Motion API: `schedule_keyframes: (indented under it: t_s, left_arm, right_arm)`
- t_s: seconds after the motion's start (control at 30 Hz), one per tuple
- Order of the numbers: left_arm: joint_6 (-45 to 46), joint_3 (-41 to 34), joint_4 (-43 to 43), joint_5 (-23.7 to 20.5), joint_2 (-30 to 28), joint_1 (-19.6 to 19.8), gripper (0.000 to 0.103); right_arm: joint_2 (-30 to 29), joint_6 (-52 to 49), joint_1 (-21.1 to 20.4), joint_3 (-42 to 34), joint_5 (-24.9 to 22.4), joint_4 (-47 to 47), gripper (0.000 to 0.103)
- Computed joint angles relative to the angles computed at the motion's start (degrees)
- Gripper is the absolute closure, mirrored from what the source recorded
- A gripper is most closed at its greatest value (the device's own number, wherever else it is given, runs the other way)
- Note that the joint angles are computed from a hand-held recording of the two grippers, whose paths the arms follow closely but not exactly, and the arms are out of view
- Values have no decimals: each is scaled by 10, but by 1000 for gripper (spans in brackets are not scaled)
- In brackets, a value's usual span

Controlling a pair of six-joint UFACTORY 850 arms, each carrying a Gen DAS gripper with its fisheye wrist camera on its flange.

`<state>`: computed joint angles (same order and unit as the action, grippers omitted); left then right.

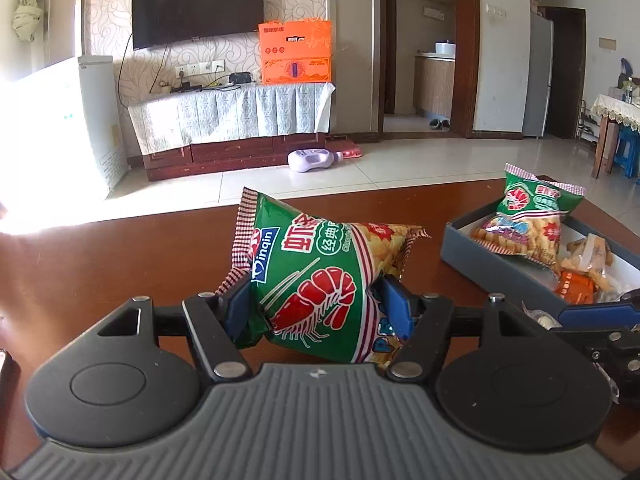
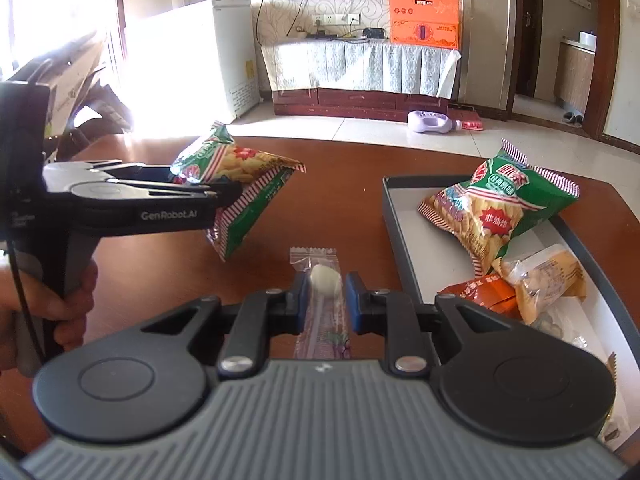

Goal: Organize snacks
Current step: 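Lift and carry the shrimp-cracker bag toward the box with left tool while right tool carries the lollipop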

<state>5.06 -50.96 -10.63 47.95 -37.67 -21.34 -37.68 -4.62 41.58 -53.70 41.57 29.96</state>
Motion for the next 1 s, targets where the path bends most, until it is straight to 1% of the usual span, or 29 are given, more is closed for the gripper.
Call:
schedule_keyframes:
  t_s: [0.23,0.4,0.8,1.0]
  left_arm:
    - [38,10,-39,1,17,-30,31]
    - [57,20,-56,7,27,-45,31]
    - [76,24,-73,3,40,-58,31]
    - [82,27,-80,-5,46,-63,31]
  right_arm:
    - [24,11,3,24,17,-15,80]
    - [43,16,3,45,26,-26,80]
    - [75,22,1,88,52,-34,80]
    - [83,29,0,97,58,-40,80]
